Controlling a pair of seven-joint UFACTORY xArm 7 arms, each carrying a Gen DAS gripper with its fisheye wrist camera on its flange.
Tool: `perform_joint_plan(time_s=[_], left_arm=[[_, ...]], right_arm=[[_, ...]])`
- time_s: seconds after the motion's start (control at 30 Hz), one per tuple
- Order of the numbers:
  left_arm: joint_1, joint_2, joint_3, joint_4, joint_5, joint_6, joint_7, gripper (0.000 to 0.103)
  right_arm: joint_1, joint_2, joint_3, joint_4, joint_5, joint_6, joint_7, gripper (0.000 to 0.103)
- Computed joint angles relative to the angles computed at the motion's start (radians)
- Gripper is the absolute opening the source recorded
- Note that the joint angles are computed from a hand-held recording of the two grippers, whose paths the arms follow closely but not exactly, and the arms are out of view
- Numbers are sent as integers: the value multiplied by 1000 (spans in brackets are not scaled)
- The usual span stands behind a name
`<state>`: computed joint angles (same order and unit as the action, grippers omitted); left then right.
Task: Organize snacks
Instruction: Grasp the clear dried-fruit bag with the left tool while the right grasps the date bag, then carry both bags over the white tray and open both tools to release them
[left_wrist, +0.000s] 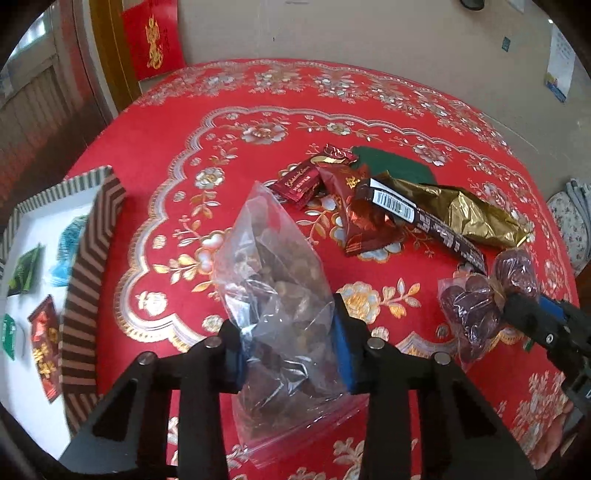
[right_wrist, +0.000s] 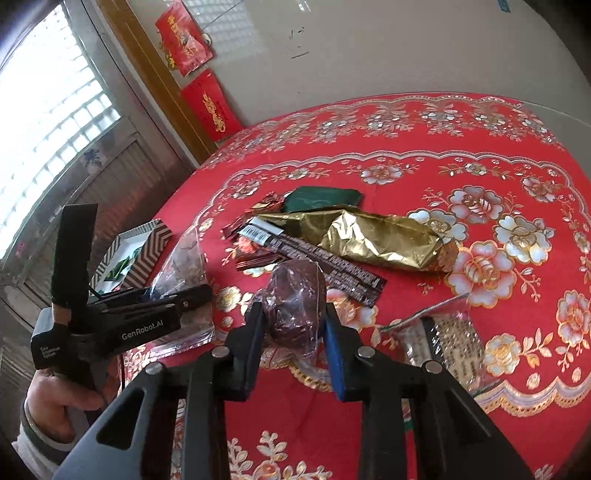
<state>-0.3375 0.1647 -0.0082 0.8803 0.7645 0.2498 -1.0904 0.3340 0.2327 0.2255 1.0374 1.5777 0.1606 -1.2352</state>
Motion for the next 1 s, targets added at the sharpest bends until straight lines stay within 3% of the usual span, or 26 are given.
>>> perform_joint_plan(time_s=[0.17,0.5,0.8,1.0], left_arm=[[-6,-56,4,-46,126,9,-105,38],[66,-161,-67,-118,284,46,-241,38],[162,-292,-123,-213,337,27,-276,39],[247,-404,-153,-285,321,5,-239,39]], right_arm=[[6,-22,-3,-19,56,23,-37,30],[56,-57,-14,-35,105,12,-71,30],[111,-78,0,-19,104,-22,-75,30],[147,-59,22,27,72,-46,-48,30]])
